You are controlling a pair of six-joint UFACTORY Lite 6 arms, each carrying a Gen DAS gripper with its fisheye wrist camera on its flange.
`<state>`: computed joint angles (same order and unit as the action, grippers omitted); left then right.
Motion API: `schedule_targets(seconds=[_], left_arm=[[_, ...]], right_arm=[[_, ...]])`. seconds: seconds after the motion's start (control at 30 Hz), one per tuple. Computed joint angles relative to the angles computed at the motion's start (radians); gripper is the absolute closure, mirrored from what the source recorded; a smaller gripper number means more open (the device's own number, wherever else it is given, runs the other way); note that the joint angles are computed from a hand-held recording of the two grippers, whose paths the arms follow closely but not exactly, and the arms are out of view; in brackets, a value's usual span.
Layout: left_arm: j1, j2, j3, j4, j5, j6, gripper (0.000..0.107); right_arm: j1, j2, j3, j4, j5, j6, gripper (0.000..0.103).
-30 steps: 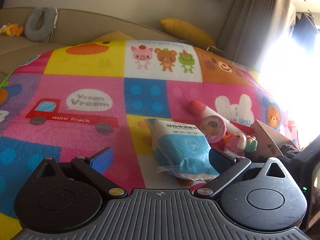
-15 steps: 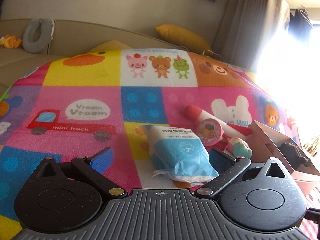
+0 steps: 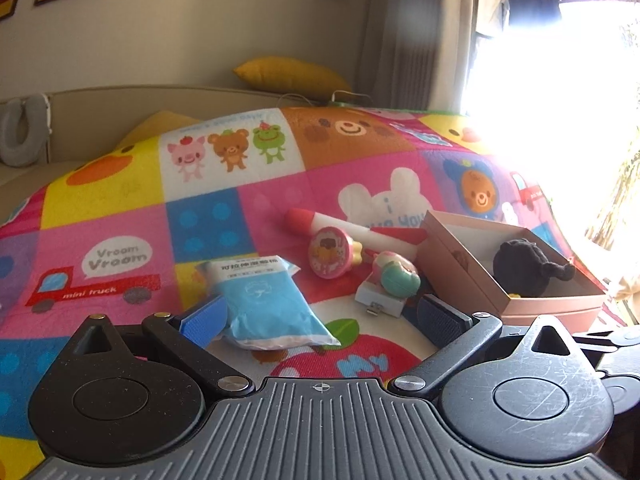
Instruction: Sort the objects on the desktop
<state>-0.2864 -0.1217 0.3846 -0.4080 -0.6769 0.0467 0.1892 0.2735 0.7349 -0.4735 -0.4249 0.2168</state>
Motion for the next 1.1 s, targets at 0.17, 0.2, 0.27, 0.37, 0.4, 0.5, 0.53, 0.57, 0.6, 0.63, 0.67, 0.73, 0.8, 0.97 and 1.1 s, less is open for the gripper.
schedule_targets(seconds=[0.17, 0.2, 0.27, 0.37, 0.4, 0.5, 0.53, 0.57, 0.6, 0.63, 0.67, 0.73, 0.8, 0.97, 1.1], left_arm=[[-0.046, 0.021, 0.007, -0.034, 0.009, 0.032, 0.004], [-0.055, 0.033, 0.016, -0.038, 0.012, 0.036, 0.004], [-0.081, 0.061, 0.035, -0.058, 0.013, 0.050, 0.004], [-0.124, 0.097, 0.070, -0.093, 0.011, 0.079, 0.004], [-0.137, 0.113, 0.088, -0.108, 0.010, 0.094, 0.004], [-0.184, 0.196, 0.179, -0.200, -0.029, 0.183, 0.004], [-0.196, 0.237, 0.229, -0.241, -0.038, 0.232, 0.004], [-0.201, 0.280, 0.289, -0.283, -0.024, 0.294, 0.004], [-0.200, 0.327, 0.355, -0.326, 0.003, 0.362, 0.004], [-0.196, 0.378, 0.425, -0.365, 0.029, 0.423, 0.005], [-0.189, 0.420, 0.481, -0.382, 0.049, 0.459, 0.007], [-0.173, 0.501, 0.590, -0.426, 0.095, 0.548, 0.034], [-0.159, 0.571, 0.682, -0.460, 0.119, 0.606, 0.034], [-0.132, 0.686, 0.841, -0.484, 0.192, 0.680, 0.037], [-0.129, 0.713, 0.860, -0.502, 0.165, 0.700, 0.064]], right_arm=[[-0.103, -0.080, -0.087, -0.263, -0.056, 0.132, 0.081], [-0.144, -0.116, -0.123, -0.332, -0.072, 0.158, 0.081], [-0.254, -0.197, -0.197, -0.509, -0.100, 0.241, 0.081], [-0.431, -0.278, -0.268, -0.702, -0.143, 0.290, 0.081], [-0.478, -0.294, -0.285, -0.701, -0.153, 0.264, 0.081], [-0.578, -0.264, -0.265, -0.661, -0.186, 0.267, 0.072], [-0.605, -0.239, -0.242, -0.673, -0.207, 0.308, 0.068], [-0.625, -0.217, -0.226, -0.667, -0.228, 0.333, 0.066], [-0.646, -0.194, -0.214, -0.650, -0.253, 0.346, 0.062], [-0.664, -0.170, -0.205, -0.638, -0.281, 0.353, 0.059], [-0.680, -0.146, -0.197, -0.627, -0.310, 0.362, 0.058], [-0.697, -0.117, -0.191, -0.614, -0.347, 0.379, 0.052], [-0.712, -0.095, -0.194, -0.602, -0.383, 0.375, 0.048], [-0.734, -0.064, -0.179, -0.600, -0.415, 0.397, 0.030], [-0.733, -0.050, -0.170, -0.597, -0.417, 0.410, 0.027]])
